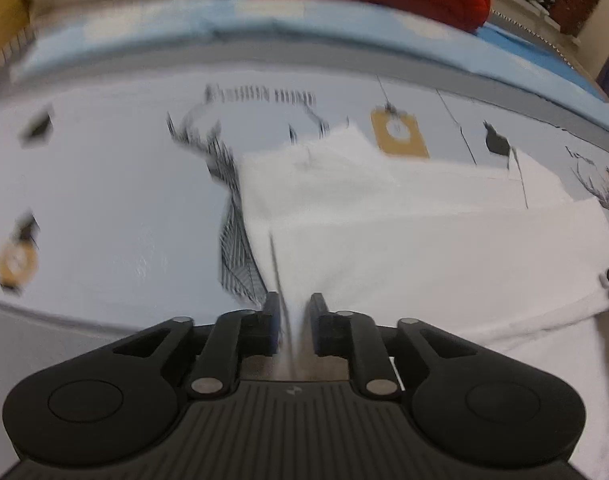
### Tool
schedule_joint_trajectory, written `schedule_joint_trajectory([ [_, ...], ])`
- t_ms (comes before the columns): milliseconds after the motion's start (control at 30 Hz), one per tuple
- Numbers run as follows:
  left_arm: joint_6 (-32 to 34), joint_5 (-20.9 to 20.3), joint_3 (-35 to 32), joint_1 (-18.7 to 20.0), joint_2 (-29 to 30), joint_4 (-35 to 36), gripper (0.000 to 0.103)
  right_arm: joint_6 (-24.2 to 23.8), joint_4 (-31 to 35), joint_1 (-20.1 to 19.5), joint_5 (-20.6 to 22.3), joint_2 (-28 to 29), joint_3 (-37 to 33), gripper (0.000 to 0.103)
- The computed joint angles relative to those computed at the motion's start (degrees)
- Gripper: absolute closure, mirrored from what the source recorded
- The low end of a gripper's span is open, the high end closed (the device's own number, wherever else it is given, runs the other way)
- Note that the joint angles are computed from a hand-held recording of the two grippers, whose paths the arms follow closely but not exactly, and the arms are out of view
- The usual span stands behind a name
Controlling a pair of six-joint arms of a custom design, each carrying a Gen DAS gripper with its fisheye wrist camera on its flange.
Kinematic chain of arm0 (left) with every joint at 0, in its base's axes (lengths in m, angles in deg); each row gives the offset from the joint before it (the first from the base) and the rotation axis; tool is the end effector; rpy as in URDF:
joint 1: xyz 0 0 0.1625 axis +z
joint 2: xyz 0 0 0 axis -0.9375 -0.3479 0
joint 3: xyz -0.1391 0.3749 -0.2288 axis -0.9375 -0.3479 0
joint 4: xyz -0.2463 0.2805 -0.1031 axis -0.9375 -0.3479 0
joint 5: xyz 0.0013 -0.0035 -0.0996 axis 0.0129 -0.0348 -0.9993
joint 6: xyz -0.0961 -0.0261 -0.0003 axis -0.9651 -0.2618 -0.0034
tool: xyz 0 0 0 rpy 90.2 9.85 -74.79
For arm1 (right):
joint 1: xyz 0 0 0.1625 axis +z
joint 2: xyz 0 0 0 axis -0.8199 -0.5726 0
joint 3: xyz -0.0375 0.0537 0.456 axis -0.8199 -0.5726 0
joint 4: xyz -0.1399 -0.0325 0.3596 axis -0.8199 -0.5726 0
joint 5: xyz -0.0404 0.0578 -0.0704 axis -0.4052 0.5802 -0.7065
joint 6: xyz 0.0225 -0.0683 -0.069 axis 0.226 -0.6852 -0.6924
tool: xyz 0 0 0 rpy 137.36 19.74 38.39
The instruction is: Fold small clothes
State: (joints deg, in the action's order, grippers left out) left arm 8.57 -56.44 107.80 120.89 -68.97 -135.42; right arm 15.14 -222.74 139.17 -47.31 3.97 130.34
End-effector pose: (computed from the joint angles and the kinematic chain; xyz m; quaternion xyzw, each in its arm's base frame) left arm -0.2665 -0.6445 0.0850 0.2739 0.9021 -0.1535 0.2961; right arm 0.0295 -0.4506 0.3330 -0.1498 -0.8795 0.3352 0.3030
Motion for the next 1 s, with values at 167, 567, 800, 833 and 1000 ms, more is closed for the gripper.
schedule_joint_trajectory([
  [167, -0.4, -9.6, -1.1, 1.8, 0.2, 1.7, 0.083, -2.8, -0.5, 0.4, -2.3, 1.9, -0.4, 0.078],
  [567, 2.9, -6.1, 0.6, 0.7, -0.1, 4.7, 0.073, -9.4, -0.7, 4.3, -7.8, 4.1, -0.7, 0.078],
  [800, 6.6, -4.3, 13.0, -5.5, -6.7, -13.4, 0.068, -15.7, -24.7, 16.2, -9.1, 4.8, 3.6, 0.078],
  [833, 6.5, -3.7, 14.7, -6.6, -7.7, -14.9, 0.066, -15.1, -26.6, 17.9, -9.0, 4.3, 4.5, 0.078],
  [1000, 3.1, -2.0, 25.4, -13.3, -15.9, -18.0, 0.064, -17.0, -35.7, 27.9, -13.9, 1.0, 10.7, 0.077],
])
